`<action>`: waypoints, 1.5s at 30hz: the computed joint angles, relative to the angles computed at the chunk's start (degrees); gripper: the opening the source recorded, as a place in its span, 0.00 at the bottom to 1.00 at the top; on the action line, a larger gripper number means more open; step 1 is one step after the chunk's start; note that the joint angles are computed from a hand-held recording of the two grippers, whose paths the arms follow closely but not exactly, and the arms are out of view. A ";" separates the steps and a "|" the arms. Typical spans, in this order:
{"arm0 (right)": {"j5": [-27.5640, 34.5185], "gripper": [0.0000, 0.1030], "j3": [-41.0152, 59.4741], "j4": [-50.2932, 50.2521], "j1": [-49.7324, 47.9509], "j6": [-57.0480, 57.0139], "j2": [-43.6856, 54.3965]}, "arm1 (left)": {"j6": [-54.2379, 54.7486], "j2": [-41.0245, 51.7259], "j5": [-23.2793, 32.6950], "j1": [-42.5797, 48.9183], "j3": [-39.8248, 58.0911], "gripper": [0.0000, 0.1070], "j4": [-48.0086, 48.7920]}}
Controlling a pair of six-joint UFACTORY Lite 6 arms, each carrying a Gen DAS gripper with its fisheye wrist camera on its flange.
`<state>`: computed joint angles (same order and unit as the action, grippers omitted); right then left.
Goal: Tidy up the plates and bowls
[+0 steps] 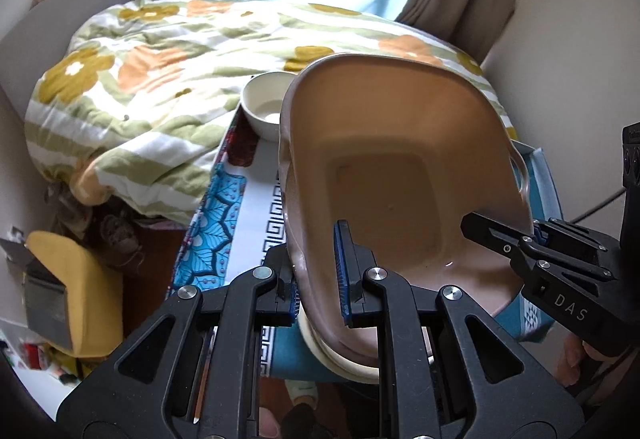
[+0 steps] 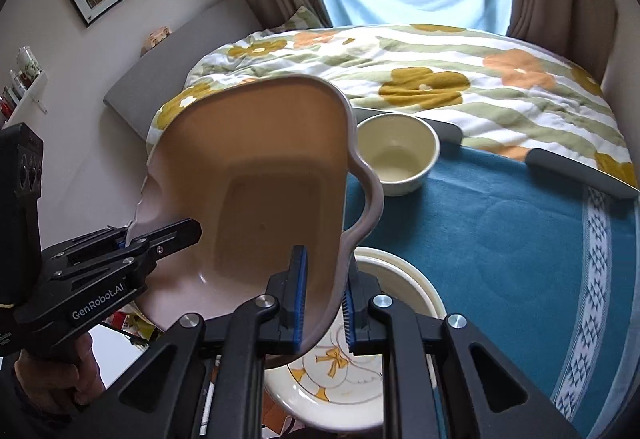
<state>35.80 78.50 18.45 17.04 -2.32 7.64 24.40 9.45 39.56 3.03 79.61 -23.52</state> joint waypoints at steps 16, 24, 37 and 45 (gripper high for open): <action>9.91 0.14 -22.71 11.52 -37.02 -25.09 -24.02 | -32.65 4.18 -5.07 -38.78 2.61 0.12 16.31; 10.19 0.14 -24.93 19.78 -56.76 -49.10 -12.55 | -43.78 28.07 -8.44 -50.88 18.49 0.12 19.71; 8.53 0.14 -22.36 25.42 -65.63 -64.64 3.29 | -47.21 46.95 -6.55 -53.73 35.25 0.11 20.58; 10.76 0.14 -20.61 26.99 -67.36 -68.58 6.43 | -50.47 48.92 -4.39 -54.25 37.78 0.34 24.54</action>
